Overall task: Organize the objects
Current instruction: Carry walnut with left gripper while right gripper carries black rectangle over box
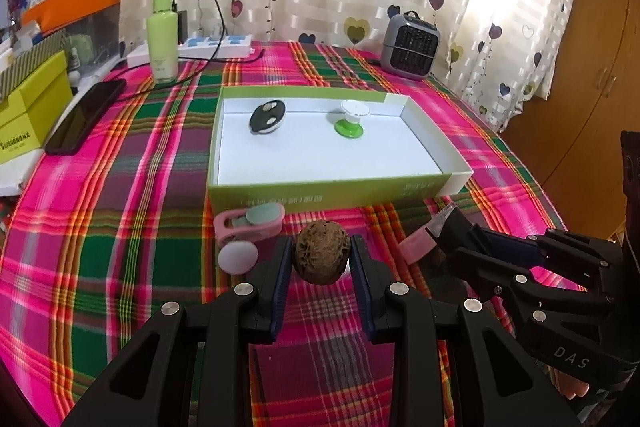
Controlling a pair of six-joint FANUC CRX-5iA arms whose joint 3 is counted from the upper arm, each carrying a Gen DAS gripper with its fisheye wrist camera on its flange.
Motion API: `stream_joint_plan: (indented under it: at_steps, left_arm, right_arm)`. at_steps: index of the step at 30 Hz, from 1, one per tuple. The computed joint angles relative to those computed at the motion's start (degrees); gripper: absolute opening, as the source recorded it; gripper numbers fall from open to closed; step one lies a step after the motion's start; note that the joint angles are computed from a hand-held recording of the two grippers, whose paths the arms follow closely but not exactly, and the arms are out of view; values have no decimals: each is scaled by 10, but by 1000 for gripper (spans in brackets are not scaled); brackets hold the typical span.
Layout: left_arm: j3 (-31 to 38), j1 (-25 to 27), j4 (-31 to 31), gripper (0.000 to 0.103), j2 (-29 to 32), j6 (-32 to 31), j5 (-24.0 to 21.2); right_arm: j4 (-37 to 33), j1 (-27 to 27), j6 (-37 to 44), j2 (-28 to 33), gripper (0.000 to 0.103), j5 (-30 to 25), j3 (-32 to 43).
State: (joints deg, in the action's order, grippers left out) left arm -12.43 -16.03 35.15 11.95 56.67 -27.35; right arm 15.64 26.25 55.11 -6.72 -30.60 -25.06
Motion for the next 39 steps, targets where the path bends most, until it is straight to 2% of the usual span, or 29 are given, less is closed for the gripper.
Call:
stream_joint_plan:
  at_steps: [16,39]
  left_arm:
    - [83,-4,-22,27,53,18,-25]
    - [234,-7,-85,27,153,92,-76]
  right_arm:
    - [-50,-43,66,53,28,-24,79]
    - [-76,-90,117,142,28,-70,182]
